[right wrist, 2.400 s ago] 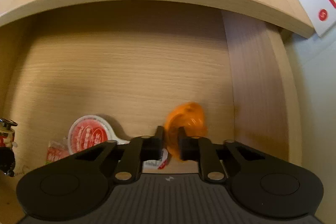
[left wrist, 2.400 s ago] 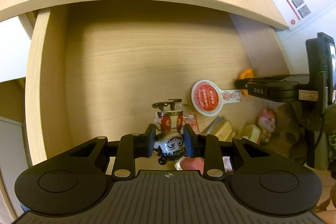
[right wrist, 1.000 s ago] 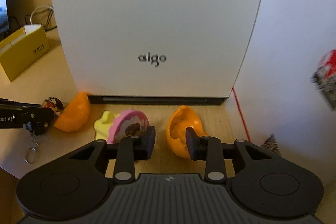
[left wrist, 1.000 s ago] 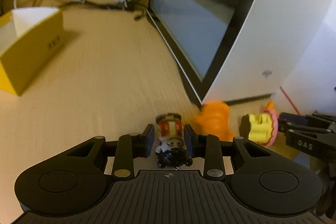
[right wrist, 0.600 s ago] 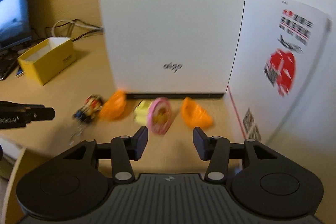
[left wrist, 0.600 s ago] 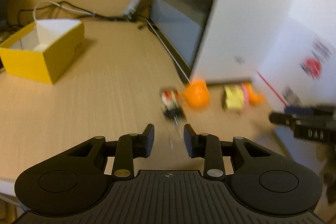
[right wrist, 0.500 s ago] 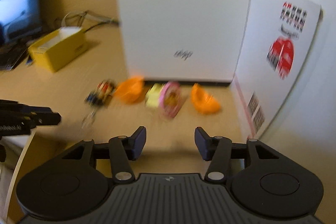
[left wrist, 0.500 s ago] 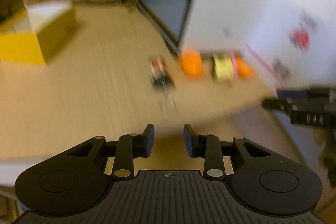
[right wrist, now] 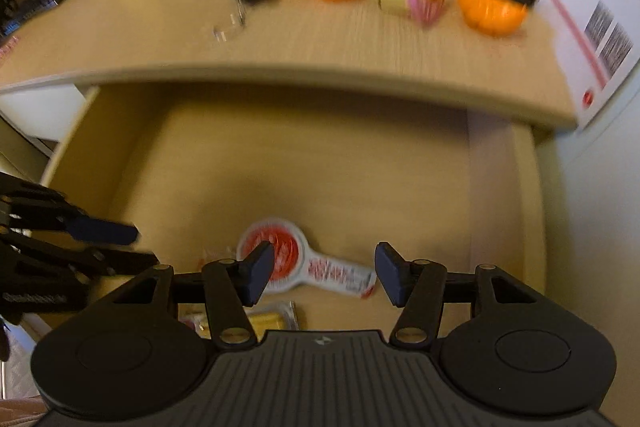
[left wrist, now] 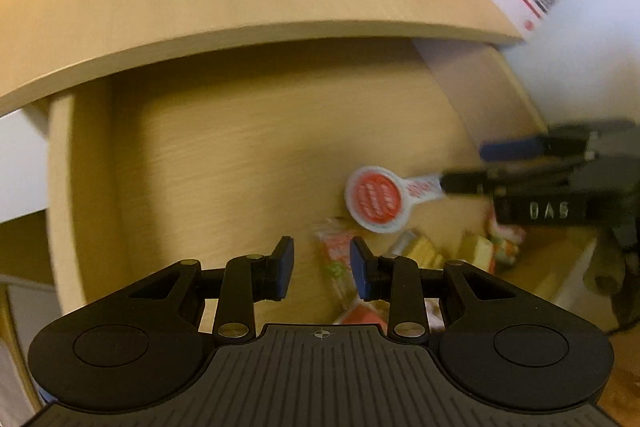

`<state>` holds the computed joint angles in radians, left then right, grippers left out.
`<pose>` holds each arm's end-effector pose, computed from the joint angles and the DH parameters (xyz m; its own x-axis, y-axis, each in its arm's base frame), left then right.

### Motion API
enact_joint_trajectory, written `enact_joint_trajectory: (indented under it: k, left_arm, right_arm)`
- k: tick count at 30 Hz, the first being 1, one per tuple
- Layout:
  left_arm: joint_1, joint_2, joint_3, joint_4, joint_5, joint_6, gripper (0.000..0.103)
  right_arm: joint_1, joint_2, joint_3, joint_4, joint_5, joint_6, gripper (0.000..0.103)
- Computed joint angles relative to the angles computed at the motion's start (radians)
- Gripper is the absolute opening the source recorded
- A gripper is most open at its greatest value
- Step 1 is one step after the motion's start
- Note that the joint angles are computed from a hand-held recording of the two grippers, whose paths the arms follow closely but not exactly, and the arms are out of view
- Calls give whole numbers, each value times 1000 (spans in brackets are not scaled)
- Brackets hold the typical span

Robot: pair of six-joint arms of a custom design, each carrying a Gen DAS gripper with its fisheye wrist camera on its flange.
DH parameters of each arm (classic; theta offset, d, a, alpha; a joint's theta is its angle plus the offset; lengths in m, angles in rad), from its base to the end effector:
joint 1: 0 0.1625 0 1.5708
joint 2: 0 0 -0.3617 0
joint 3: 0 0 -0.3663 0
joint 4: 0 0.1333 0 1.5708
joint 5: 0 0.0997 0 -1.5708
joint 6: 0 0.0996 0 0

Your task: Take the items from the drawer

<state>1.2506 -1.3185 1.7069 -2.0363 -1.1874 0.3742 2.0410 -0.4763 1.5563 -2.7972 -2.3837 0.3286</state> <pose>-0.0068 -0.5623 0.2896 -0.7131 0.5922 -0.3753 0.6172 0.7842 0.0646 0.3274 -0.5097 -0.0479 -0.7701 0.0792 0.6330 -0.2110 0.9048 -0.3700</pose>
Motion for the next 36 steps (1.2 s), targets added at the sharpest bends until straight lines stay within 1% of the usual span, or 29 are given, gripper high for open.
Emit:
enact_joint_trajectory:
  k: [1,2,5,7,11,14,16,17,18,19,21,22,24,25,27,28,30,32,33,35,36]
  left_arm:
    - [1,-2,5,-23,5,-4,33]
    - [3,-12,16,-47,5,-9,34]
    - [19,-34,34,-93,-18,-40,34]
    - [26,-49,47,-116,-27,-58,33]
    - [40,-80,68,-172,-16,-73,33]
    - [63,-95,74,-199,-28,-86,33]
    - [74,-103,82,-217,-30,-104,33]
    - [79,-108,87,-223,-29,-113,33]
    - [83,-115,91,-226,-28,-120,33]
    - [86,-124,97,-227,-28,-125,33]
    - [90,-137,104,-221,-23,-131,33]
    - [91,-143,108,-220,-18,-131,33]
    - [91,-151,112,-216,-12,-136,33]
    - [90,-151,112,-213,-11,-138,33]
    - [85,-150,111,-202,-5,-140,33]
    - [82,-147,109,-194,-1,-142,33]
    - [74,-140,102,-170,7,-141,33]
    - [65,-126,92,-152,21,-136,33]
    - [62,-121,88,-147,25,-136,33]
    - [63,-111,75,-144,13,-135,33]
    - [64,-108,71,-145,1,-130,33]
  right_arm:
    - [-7,3,0,16,12,15,56]
    - [-13,2,-5,40,41,37,56]
    - [-27,4,-23,109,149,88,57]
    - [-24,19,-49,171,187,83,57]
    - [-8,55,-124,334,223,50,57]
    - [-14,70,-165,443,261,44,57]
    - [-18,86,-201,530,265,45,58]
    - [-20,92,-211,552,258,52,61]
    - [-27,96,-223,574,265,65,62]
    - [-36,100,-234,590,281,74,65]
    - [-49,109,-248,591,309,79,66]
    - [-49,123,-265,603,298,83,65]
    - [-42,157,-305,636,254,79,65]
    - [-44,166,-310,628,251,72,65]
    - [-51,165,-298,569,270,58,67]
    - [-52,168,-298,543,263,51,67]
    - [-50,182,-305,475,225,28,66]
    - [-45,184,-299,407,192,22,62]
    - [-43,176,-286,374,188,10,62]
    - [-33,156,-249,287,167,-24,62]
    - [-23,153,-243,253,133,-31,62]
